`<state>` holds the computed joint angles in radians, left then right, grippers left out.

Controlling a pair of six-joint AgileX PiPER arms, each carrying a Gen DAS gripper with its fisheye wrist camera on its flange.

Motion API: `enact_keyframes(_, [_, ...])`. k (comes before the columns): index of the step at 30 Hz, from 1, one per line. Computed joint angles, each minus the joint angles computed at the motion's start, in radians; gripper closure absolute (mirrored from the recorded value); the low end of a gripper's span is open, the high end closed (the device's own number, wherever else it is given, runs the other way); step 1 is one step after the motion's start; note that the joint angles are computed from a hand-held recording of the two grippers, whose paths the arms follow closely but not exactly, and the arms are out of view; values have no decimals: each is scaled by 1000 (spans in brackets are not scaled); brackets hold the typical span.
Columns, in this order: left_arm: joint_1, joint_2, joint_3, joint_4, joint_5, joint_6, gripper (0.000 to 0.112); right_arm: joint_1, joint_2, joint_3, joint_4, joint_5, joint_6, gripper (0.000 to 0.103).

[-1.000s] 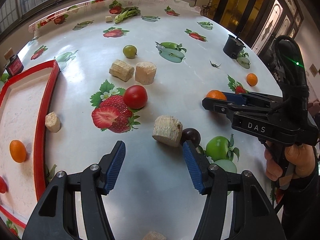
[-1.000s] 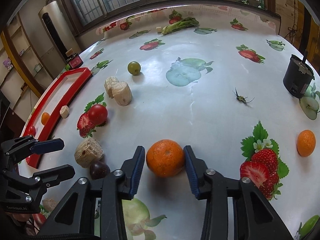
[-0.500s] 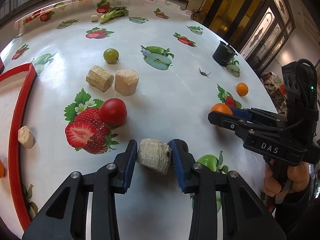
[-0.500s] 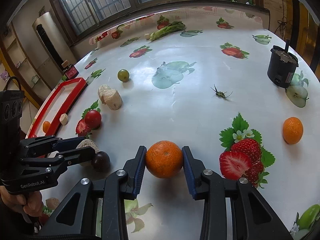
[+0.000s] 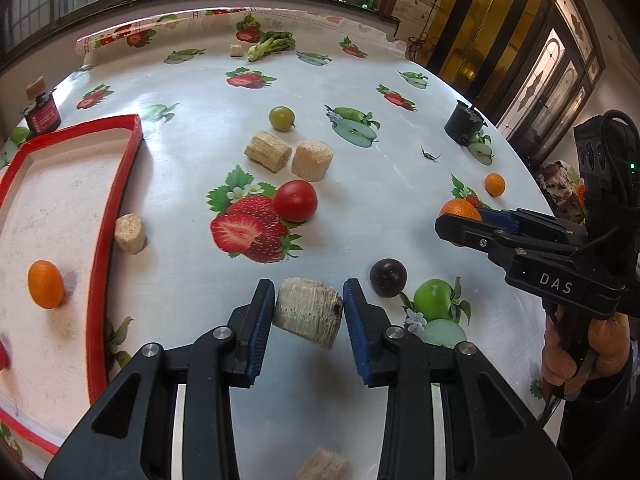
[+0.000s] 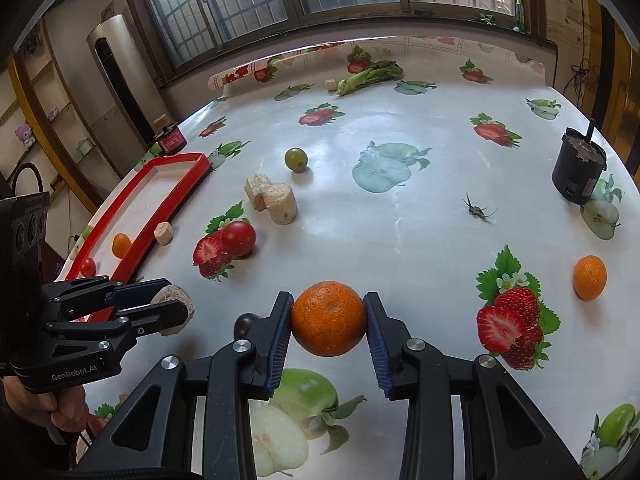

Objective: Organize fruits
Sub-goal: 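Carry wooden cylinder in left tool to tray while right tool carries orange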

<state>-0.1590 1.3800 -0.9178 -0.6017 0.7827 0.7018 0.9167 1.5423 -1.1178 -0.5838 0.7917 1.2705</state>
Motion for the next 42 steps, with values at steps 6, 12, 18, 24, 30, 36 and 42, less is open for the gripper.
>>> enact_keyframes(6, [98,-48,16,-22,30,48,79,38,49,-71,3,22,-19,66])
enact_keyframes(12, [198,-68,23,-48,64,103,79,64,101,-139,18,34,-46,66])
enact_keyframes(18, [276,-82,24,-66,85,142,79,87,156,-208,38,49,-80,66])
enact_keyframes(24, [343,-98,24,-70,93,169,79,102,206,-281,57,63,-122,66])
enact_keyframes(30, [403,-99,16,-84,106,199,79,113,249,-345,72,74,-157,66])
enact_keyframes(36, [447,-97,8,-90,113,218,79,116,295,-410,93,80,-198,66])
enact_keyframes(42, [486,-88,0,-98,117,236,79,116,346,-482,121,88,-247,66])
